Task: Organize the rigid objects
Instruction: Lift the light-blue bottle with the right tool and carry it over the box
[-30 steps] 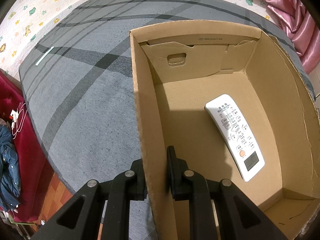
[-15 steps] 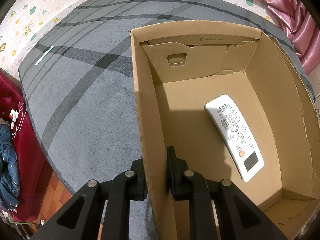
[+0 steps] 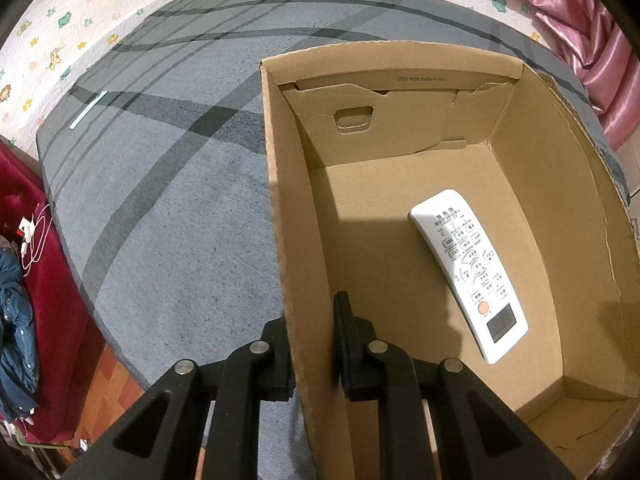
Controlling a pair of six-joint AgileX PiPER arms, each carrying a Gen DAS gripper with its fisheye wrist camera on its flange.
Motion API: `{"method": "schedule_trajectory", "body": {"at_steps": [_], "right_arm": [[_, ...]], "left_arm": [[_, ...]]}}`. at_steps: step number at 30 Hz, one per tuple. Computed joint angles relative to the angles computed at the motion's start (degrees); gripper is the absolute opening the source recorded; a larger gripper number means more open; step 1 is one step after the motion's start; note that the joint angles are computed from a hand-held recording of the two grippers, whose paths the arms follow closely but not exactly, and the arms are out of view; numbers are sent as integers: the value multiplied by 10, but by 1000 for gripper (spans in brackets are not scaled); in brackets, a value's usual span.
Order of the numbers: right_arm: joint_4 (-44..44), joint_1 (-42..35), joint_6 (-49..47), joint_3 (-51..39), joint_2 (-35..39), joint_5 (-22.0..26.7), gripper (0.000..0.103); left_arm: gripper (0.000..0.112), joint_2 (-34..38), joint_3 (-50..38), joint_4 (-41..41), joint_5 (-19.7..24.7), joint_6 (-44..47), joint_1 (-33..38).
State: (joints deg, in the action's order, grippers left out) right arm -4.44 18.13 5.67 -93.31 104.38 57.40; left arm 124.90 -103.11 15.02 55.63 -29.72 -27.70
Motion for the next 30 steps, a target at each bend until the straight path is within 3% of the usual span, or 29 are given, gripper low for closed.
{"method": "schedule_trajectory", "body": {"at_steps": [16, 30], "right_arm": [[28, 41, -12, -131, 110, 37, 27], [39, 64, -15, -323, 270, 115, 27]], "left_arm": [[17, -3, 4, -6, -4, 2, 3], [17, -9, 14, -11, -13, 0, 4]]}}
